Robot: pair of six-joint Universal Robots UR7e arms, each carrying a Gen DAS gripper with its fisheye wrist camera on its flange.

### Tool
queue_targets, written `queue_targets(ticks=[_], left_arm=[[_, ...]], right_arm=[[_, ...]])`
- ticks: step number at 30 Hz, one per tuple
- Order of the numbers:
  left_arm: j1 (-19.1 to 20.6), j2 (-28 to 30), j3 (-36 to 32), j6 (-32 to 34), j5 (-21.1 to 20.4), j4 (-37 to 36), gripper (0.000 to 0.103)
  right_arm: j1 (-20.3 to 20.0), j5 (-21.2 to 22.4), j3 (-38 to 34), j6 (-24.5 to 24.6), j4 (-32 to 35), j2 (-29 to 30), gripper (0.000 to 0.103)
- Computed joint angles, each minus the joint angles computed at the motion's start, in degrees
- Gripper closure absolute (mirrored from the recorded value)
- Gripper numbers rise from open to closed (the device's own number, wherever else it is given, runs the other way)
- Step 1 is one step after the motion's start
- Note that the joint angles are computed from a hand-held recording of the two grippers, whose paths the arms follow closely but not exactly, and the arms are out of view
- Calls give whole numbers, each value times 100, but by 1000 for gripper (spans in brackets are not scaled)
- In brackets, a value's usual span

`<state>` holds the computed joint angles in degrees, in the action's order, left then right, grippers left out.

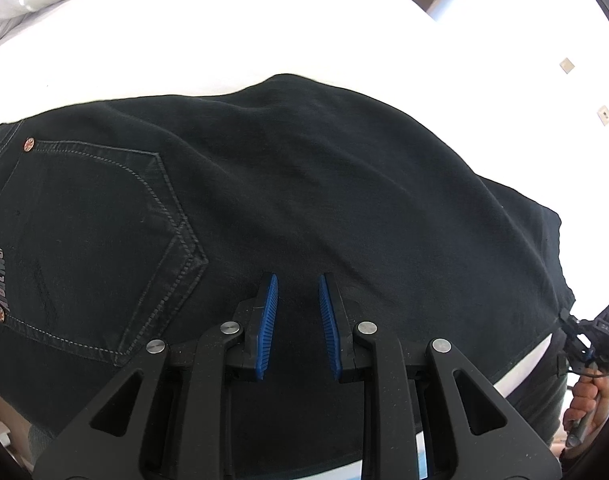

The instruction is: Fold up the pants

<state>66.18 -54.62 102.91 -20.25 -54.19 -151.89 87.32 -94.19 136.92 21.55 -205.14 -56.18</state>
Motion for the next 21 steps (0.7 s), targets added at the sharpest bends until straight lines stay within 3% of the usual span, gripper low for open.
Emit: queue_targets(ticks=[3, 9, 11, 12, 13, 15, 16, 20, 21], left_arm=[[-25, 63, -16, 104, 58, 71, 82], [48, 54, -25, 122, -20, 61, 82], [40, 16, -12, 120, 35, 136, 82], [18, -14, 24, 131, 74, 155, 82], [-2, -33, 56, 137, 104, 154, 82], [-19, -66, 110, 138, 101, 77, 82], [-27, -73, 139, 147, 72, -33, 82], [-65, 3, 137, 329, -128, -515, 82], [-74, 62, 78, 362, -175, -548, 82]], right_arm=[[-320, 323, 60, -32, -81, 86, 100], [-404, 472, 73, -82, 16, -1, 101], [-530, 642, 152, 37, 295, -210, 99], [-509, 522, 192, 55, 517, -380, 97], [-417, 306, 189, 67, 664, -473, 90], [-26, -435, 117, -61, 1092, -739, 89], [137, -591, 65, -214, 1171, -813, 89], [613, -204, -496, -952, 1277, -657, 88], [684, -37, -689, -1137, 1358, -521, 83]])
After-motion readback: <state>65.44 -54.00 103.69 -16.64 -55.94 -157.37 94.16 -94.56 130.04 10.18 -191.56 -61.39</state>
